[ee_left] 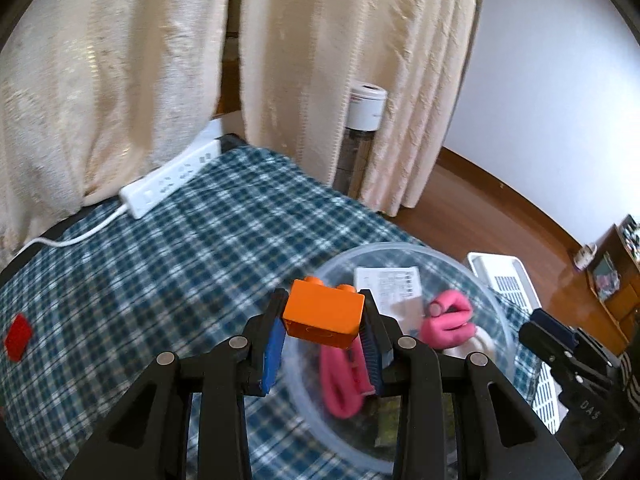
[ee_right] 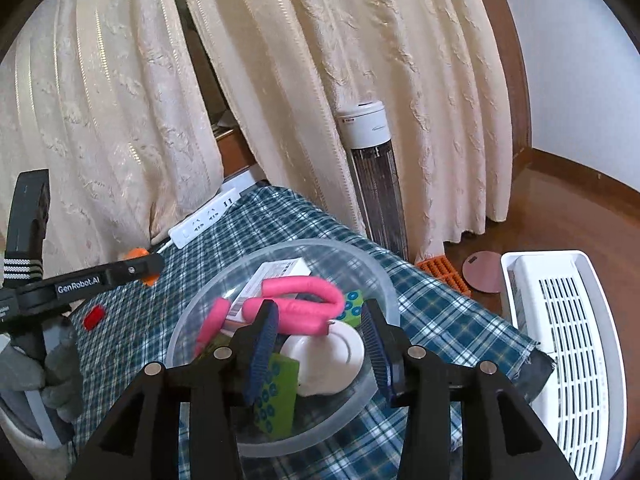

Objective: Organize objects
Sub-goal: 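Drop green dotted block into bowl with right gripper while left gripper drops orange brick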

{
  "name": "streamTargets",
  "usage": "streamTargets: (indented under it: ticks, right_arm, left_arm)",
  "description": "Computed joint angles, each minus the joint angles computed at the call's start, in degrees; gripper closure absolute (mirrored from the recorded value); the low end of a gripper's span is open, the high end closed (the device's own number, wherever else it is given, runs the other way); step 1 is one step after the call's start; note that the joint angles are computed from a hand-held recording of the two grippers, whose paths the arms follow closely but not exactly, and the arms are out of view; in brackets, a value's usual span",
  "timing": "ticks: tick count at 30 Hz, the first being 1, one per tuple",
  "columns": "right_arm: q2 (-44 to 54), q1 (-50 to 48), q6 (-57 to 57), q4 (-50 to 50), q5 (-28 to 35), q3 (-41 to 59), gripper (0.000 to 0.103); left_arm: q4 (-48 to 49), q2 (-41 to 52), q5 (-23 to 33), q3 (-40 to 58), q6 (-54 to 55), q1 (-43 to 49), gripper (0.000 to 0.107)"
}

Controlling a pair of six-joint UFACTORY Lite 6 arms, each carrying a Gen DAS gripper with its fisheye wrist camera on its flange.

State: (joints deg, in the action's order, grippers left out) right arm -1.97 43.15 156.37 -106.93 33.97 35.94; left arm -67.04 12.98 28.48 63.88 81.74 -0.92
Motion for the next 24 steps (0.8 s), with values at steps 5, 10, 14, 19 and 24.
streamTargets:
  ticks: [5, 10, 14, 19, 24]
  right_arm:
    - [0.52, -1.00, 1.03, -1.42, -0.21, -0.07, 0.057]
    - [0.38, -2.12, 2.64, -3.07, -0.62, -0.49, 0.057]
    - [-0.19, -2.11, 2.85, -2.93, 0.05, -0.85, 0.050]
    - [-0.79, -1.64, 2.49, -2.07, 0.82, -0.82, 0.045]
    - [-0.77, -0.72, 1.71, -1.18, 0.89, -0.27, 0.042]
  left_arm:
    - [-0.58, 1.49, -1.12, 0.90, 0.09, -4.47, 0.071]
    - [-0.43, 3.75, 1.39, 2.96, -0.97, -6.86, 0.068]
    - [-2.17, 3.39, 3.49, 3.00, -0.30, -6.68, 0.038]
    - [-2.82, 2.82, 4.45, 3.84, -0.78, -4.54, 0.038]
    - [-2.80, 1.77, 4.68, 4.17, -1.48, -1.45, 0.038]
